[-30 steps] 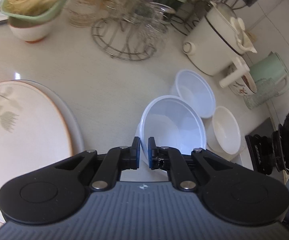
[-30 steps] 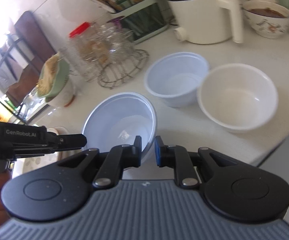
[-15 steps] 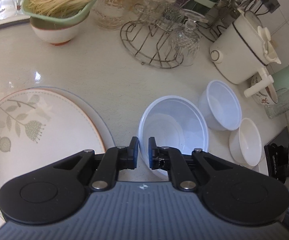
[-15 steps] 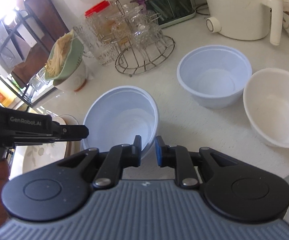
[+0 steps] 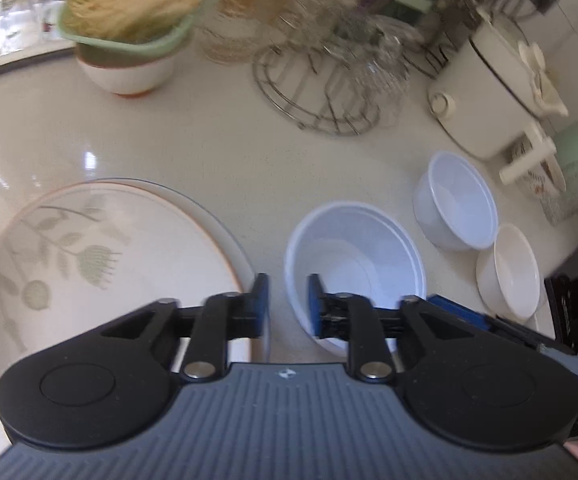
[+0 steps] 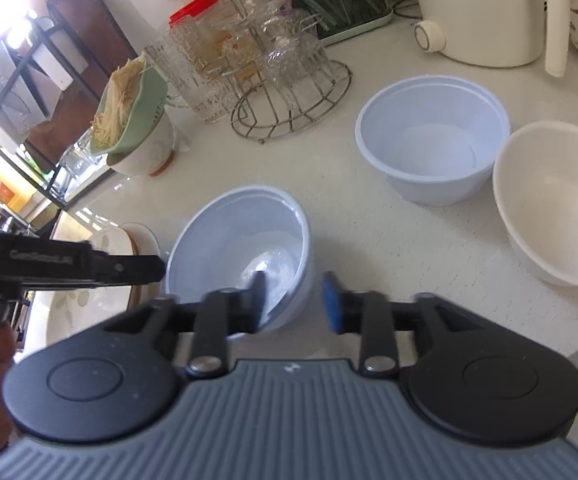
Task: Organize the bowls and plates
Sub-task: 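Move both grippers over the translucent plastic bowl nearest the plates, then position both open grippers on opposite sides of the translucent bowl rim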
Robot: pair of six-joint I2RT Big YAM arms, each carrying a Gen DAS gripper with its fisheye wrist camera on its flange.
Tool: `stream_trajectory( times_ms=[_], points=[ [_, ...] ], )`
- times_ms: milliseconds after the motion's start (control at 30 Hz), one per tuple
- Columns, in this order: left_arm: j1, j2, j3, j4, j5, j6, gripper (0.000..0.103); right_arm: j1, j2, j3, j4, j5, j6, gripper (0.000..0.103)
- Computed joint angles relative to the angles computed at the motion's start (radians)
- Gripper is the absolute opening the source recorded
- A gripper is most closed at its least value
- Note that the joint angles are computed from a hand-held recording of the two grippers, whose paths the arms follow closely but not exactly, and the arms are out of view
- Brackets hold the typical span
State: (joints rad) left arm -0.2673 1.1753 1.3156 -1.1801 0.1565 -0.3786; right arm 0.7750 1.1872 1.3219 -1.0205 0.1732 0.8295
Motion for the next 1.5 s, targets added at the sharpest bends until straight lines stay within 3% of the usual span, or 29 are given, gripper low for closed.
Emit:
stream_trajectory(
  times_ms=[200,333,433,667,800,900,1167,1500],
  points=[
    [0.013,-0.036,0.018,0.002,-0.029,0.006,0.035,0.022,-0.006,0.032,-0.028,0.047,-0.026,0.048],
    [0.019,-0.054,0.039,-0.013,-0.002,-0.018,0.035,0.030,-0.003,0.071,-0.058,0.072,-0.046,0.048],
    [0.016,-0.053,0.076,-0.062,0.019,-0.028,0.035,0.036,-0.010,0.097,-0.071,0.091,-0.051,0.048],
    [-0.039,-0.096,0.114,-0.074,0.012,-0.056,0.035,0.070,-0.032,0.160,-0.138,0.169,-0.088,0.048],
    [-0.072,-0.101,0.136,-0.077,0.004,-0.066,0.035,0.090,-0.057,0.176,-0.164,0.211,-0.069,0.048],
    [-0.070,-0.102,0.147,-0.084,0.056,-0.072,0.035,0.106,-0.078,0.182,-0.182,0.245,-0.050,0.048],
    [-0.125,-0.108,0.172,-0.092,0.021,-0.061,0.035,0.147,-0.124,0.196,-0.218,0.313,-0.020,0.048],
    [-0.231,-0.109,0.158,-0.053,-0.032,-0.091,0.035,0.173,-0.162,0.201,-0.328,0.422,0.016,0.048]
  ],
)
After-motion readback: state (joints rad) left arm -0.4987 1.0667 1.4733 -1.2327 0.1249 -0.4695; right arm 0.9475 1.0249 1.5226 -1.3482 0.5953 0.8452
